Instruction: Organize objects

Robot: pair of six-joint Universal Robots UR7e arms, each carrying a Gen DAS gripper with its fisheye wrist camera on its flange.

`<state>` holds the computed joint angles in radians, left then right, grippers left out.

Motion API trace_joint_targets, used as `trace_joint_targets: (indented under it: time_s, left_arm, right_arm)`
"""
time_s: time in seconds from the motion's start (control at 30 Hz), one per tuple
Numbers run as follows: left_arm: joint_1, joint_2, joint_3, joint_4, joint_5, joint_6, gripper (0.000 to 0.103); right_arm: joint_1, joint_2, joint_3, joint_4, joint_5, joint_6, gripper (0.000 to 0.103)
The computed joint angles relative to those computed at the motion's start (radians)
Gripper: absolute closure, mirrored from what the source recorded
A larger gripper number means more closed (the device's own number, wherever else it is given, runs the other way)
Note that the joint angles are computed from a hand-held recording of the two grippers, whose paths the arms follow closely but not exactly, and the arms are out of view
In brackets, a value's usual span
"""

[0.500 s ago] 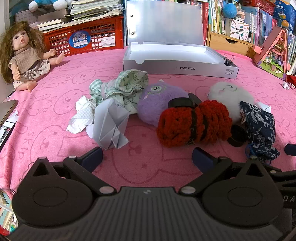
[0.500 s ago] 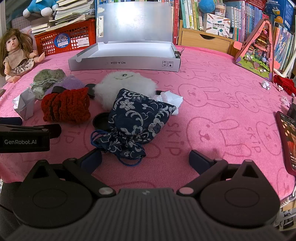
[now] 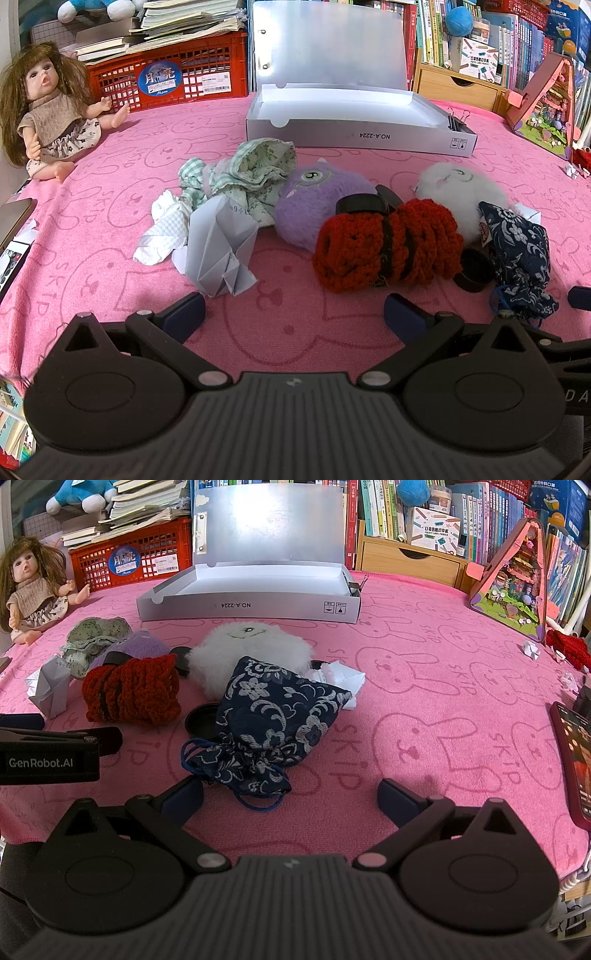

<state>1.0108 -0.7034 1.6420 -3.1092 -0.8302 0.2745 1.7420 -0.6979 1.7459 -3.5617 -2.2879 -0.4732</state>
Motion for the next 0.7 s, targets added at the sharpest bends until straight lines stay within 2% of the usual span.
trace_joint_targets:
  time_s: [0.7]
  left_arm:
    - [0.000, -0.010, 0.010, -0.005, -0.004, 0.006, 0.000]
  right_arm:
    - [0.002, 0.011, 0.004, -0.045, -0.003, -0.010, 0.000]
